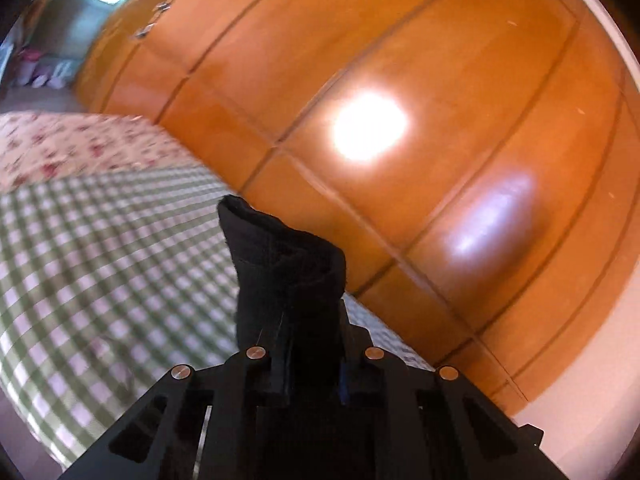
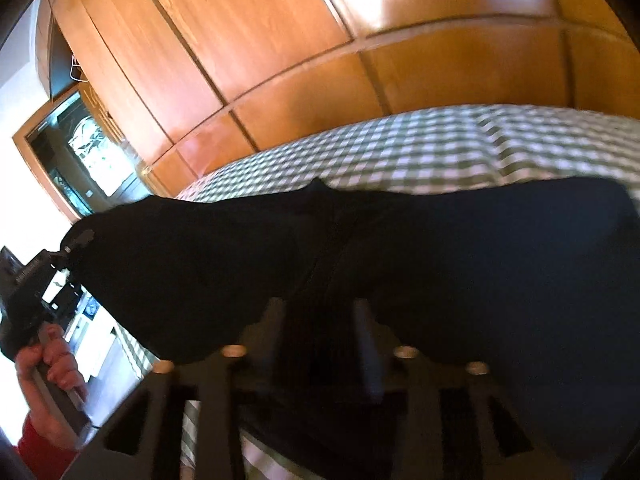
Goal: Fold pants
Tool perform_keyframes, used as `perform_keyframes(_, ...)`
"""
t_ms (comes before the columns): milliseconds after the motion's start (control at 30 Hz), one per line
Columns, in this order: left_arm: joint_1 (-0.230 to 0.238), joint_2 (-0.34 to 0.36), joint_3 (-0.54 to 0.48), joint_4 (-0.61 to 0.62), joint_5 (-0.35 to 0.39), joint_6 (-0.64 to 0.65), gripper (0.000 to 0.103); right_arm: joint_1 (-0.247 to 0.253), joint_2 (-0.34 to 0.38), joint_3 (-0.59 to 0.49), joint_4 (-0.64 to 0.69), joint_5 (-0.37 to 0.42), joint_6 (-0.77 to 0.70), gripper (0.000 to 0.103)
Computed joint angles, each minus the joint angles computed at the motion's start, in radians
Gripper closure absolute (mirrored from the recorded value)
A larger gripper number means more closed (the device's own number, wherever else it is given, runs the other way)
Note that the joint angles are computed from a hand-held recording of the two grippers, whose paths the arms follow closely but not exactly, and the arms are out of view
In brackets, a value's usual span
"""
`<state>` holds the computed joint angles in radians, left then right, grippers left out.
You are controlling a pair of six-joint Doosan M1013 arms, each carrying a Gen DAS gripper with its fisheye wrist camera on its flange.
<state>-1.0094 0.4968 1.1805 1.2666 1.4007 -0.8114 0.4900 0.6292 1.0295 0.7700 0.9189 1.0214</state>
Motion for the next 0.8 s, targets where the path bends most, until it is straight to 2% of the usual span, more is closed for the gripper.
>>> perform_keyframes(100, 0.002, 0.014, -0.039, 0.039, -0.033, 0.049, 0.088, -0.010, -0.029, 0.031, -0.041, -0.030, -0.015, 0.059)
perform_keyframes(167, 0.002, 0.027, -0.072, 0.061, -0.053, 0.095, 0.088, -0.029, -0.049, 0.057, -0.017, -0.040, -0.033, 0.059)
perform_keyframes(267, 0.006, 0.067, -0.159, 0.067, -0.094, 0.235, 0.088, -0.053, -0.073, 0.087, -0.002, -0.057, -0.019, 0.059)
perform_keyframes(367, 0.015, 0.127, -0.289, 0.027, -0.137, 0.459, 0.088, -0.077, -0.091, 0.112, 0.011, -0.081, 0.005, 0.059)
perform_keyframes(467, 0.017, 0.175, -0.381, 0.010, -0.194, 0.594, 0.088, -0.097, -0.103, 0.128, 0.017, -0.101, 0.033, 0.059)
perform_keyframes(633, 0.026, 0.239, -0.499, -0.042, -0.302, 0.708, 0.088, -0.128, -0.125, 0.163, 0.022, -0.136, 0.047, 0.059)
perform_keyframes(800, 0.043, 0.318, -0.632, -0.165, -0.398, 0.815, 0.087, -0.157, -0.143, 0.187, 0.033, -0.156, 0.080, 0.059)
